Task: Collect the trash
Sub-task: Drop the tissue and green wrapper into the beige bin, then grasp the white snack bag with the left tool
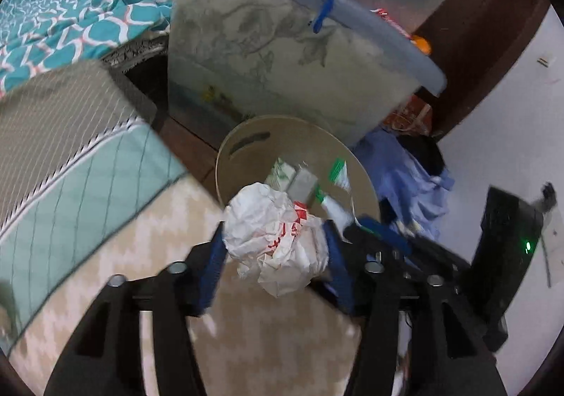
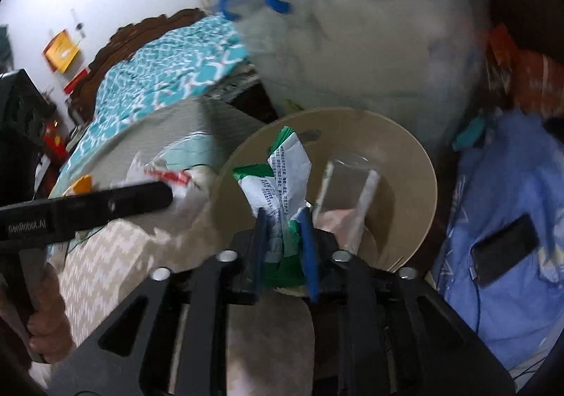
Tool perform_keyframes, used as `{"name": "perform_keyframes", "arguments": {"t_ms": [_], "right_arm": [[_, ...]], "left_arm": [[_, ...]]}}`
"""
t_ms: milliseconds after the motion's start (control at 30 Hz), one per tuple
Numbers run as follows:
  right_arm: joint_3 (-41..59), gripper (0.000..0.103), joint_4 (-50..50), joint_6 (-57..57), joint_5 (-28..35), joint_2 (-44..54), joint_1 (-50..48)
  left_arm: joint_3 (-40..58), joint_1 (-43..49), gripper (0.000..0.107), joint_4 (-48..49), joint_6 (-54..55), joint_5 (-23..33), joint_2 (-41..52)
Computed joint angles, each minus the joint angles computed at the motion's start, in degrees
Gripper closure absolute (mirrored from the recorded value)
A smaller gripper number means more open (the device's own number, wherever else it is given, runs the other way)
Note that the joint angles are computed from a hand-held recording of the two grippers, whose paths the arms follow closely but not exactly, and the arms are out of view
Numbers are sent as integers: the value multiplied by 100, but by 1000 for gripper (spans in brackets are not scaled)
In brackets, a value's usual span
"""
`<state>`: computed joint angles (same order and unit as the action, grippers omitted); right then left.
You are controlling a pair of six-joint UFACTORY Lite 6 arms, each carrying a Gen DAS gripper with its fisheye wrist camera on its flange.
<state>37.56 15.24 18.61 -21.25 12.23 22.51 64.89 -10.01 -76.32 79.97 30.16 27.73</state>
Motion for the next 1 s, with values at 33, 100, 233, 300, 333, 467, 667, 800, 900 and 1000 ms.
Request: {"name": "perform_keyframes", "arguments": {"t_ms": [33, 100, 233, 300, 333, 467, 667, 800, 900, 1000], "right_arm": [[-97, 23, -87, 171, -122, -41, -59], [-394, 20, 131, 159, -451, -299, -62], [-716, 21, 1135, -543, -651, -776, 236], [-851, 21, 1338, -629, -667, -978, 385], [-878, 21, 1432, -682, -665, -1039, 457], [-810, 21, 1691, -625, -701, -1075, 993], [342, 33, 817, 401, -366, 9, 1762], [1693, 52, 642, 519, 90, 1080, 2482], [3068, 57, 1539, -556, 664, 1997, 3101], [4699, 57, 3116, -2355, 1223, 3059, 3610]], "left_arm": [[169, -99, 33, -21, -95, -79, 139], [394, -212, 27, 67, -341, -205, 298], [411, -45, 26, 141, -517, 78, 273], [142, 212, 26, -67, -284, 314, 54], [-33, 360, 26, -147, -159, 417, -81], [-1283, 1143, 26, -301, 640, 652, -967], [-3086, 3332, 26, 319, 2196, 842, -2287], [-3634, 5438, 26, 1058, 3379, 965, -2617], [-3408, 7197, 26, 1566, 4313, 1249, -2238], [-2576, 8285, 27, 2009, 4395, 1519, -1490]]}}
